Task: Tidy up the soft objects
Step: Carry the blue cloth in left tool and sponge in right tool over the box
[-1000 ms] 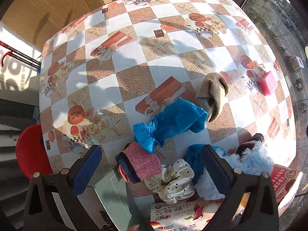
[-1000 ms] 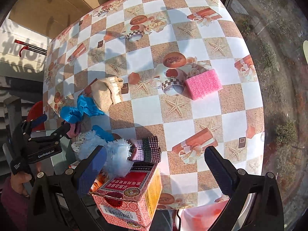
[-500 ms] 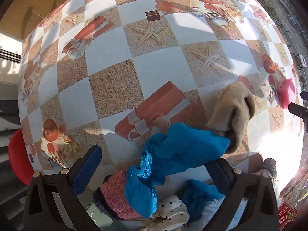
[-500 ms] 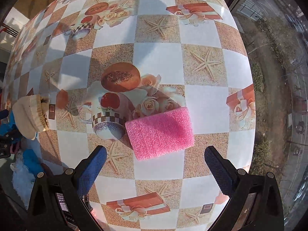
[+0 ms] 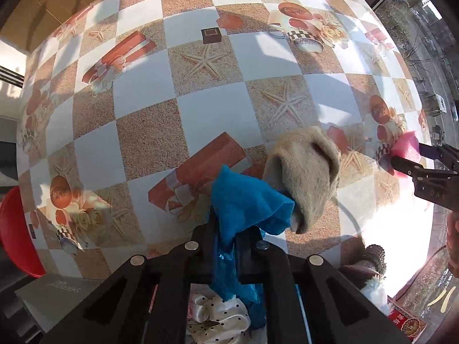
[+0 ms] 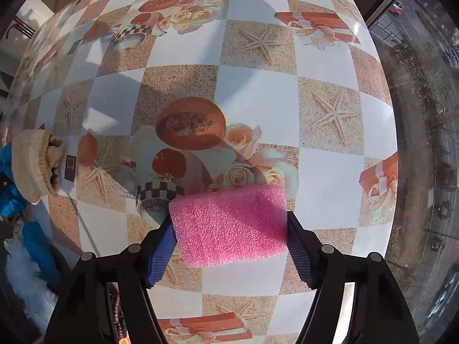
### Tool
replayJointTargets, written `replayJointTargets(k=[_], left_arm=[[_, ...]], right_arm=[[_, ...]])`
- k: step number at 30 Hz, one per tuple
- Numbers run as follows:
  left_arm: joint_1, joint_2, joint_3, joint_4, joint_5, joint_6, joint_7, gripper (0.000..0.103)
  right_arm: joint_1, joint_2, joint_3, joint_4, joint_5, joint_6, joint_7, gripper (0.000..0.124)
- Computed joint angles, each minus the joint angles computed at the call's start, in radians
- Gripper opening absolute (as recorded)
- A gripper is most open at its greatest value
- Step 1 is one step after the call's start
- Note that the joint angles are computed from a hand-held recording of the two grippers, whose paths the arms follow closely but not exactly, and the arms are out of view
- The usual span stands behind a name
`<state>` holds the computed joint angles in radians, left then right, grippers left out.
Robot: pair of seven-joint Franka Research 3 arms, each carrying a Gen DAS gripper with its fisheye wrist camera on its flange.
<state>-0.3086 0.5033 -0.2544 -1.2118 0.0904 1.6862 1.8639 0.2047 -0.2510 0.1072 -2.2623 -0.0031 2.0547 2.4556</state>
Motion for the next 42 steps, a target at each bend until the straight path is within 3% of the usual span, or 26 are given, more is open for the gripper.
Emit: replayJointTargets(k=[8, 17, 23, 29, 42], left_arm=[[0.066, -0.191, -0.013, -0.159, -0.095, 0.117, 0.045, 0.008], [0.131, -0.389, 0.012, -0.281, -0.264, 0.163, 0.156, 0.008], [0.18, -0.544, 0.08, -0.405, -0.362, 0.146, 0.261, 0.008], [0.216, -0.654, 0.152, -0.507, -0.366, 0.126, 0.326, 0.008], [0.315, -0.753, 0.251, -0.621, -0.321, 0.127, 0.313, 0.008]], right_arm=[[0.012, -0.066, 0.022, 0.035, 0.045, 0.006, 0.066, 0.072], [0.048, -0.085, 0.074, 0.162, 0.054, -0.012, 0.177, 0.072], [0.102, 0.033, 0.109, 0.339, 0.013, -0.021, 0.237, 0.073], [0.195, 0.174, 0.122, 0.529, -0.023, -0.041, 0.272, 0.073], [0.416, 0.611, 0.051, 1.11, -0.057, -0.165, 0.168, 0.073]])
